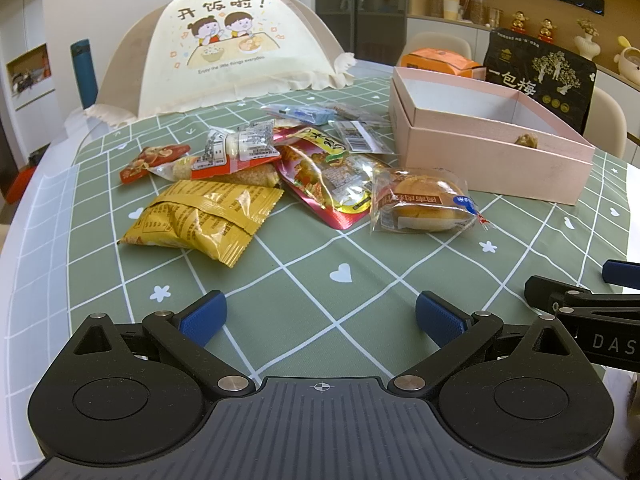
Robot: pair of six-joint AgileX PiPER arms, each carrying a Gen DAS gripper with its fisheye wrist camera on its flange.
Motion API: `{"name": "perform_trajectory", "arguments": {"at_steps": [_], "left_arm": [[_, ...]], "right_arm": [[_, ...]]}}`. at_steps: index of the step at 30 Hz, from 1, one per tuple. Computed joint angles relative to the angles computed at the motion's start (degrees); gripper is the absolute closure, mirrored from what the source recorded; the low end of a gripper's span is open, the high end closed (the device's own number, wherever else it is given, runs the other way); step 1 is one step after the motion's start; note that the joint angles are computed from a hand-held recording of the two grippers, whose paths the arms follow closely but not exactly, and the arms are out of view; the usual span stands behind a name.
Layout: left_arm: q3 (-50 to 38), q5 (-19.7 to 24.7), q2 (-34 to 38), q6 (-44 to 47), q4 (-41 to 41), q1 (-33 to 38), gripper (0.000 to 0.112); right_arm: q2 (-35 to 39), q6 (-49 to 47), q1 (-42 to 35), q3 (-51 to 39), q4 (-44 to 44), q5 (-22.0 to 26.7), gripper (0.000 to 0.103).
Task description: Organize snacks
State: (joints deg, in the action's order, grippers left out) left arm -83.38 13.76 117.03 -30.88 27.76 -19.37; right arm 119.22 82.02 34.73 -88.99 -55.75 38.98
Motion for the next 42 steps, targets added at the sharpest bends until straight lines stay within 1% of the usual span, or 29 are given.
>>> {"name": "perform_trajectory", "arguments": {"at_steps": [13,17,21,23,25,26,28,29,33,35,37,38,40,41,42], "left_arm": [[0.0,0.1,0.0,-0.1,0.1,0.0,0.009],[0.0,0.2,-0.2,1.1,-1.1,0.1,0.009],[0.0,0.9,-0.7,7.4,-7.1,0.6,0.009],[-0.7,1.8,-0.6,13.4,-12.5,1.2,0.009],[-1.7,3.7,-0.6,21.3,-19.1,1.9,0.009],[-2.0,4.6,-0.8,24.8,-21.8,2.3,0.009],[-2.0,7.0,-1.6,27.7,-24.0,2.6,0.009],[-2.0,8.1,-2.0,30.4,-26.1,2.9,0.009],[-1.3,10.2,-3.2,43.3,-38.0,5.4,0.009],[-2.1,12.6,-3.5,48.2,-45.7,7.5,0.009],[-4.6,17.7,-3.5,50.1,-52.0,10.2,0.01],[-6.0,19.5,-3.8,50.1,-53.9,11.6,0.01],[-10.4,21.5,-3.6,48.4,-53.4,14.0,0.01],[-15.5,24.3,-2.0,46.6,-52.3,15.5,0.01],[-21.2,27.0,0.4,44.6,-51.3,16.7,0.01]], "right_arm": [[0.1,-0.1,-0.1,-0.1,0.1,-0.1,0.012],[0.1,-0.1,-0.1,-0.1,0.1,-0.1,0.012],[0.0,-0.3,-0.2,0.0,0.2,-0.3,0.012],[0.0,-0.6,-0.4,0.2,0.3,-0.8,0.011],[0.7,-2.2,-1.1,-0.5,1.4,-1.8,0.011],[0.3,-4.1,-1.6,-0.4,2.8,-2.2,0.011],[-0.8,-11.1,-2.5,-0.7,9.6,-2.4,0.01],[-0.9,-12.4,-2.5,-0.9,10.9,-2.3,0.01],[-2.1,-22.1,-3.6,-1.2,18.3,-2.3,0.009],[-2.0,-30.6,-4.6,-3.1,25.0,-1.5,0.009],[-1.3,-37.6,-5.3,-6.2,30.0,0.1,0.02],[-1.0,-40.5,-5.6,-7.8,31.9,0.8,0.021],[-0.4,-46.6,-6.1,-11.5,35.6,1.5,0.021],[0.2,-50.3,-6.6,-13.7,38.5,1.8,0.021],[1.3,-54.2,-7.1,-16.9,41.7,3.2,0.021]]}}
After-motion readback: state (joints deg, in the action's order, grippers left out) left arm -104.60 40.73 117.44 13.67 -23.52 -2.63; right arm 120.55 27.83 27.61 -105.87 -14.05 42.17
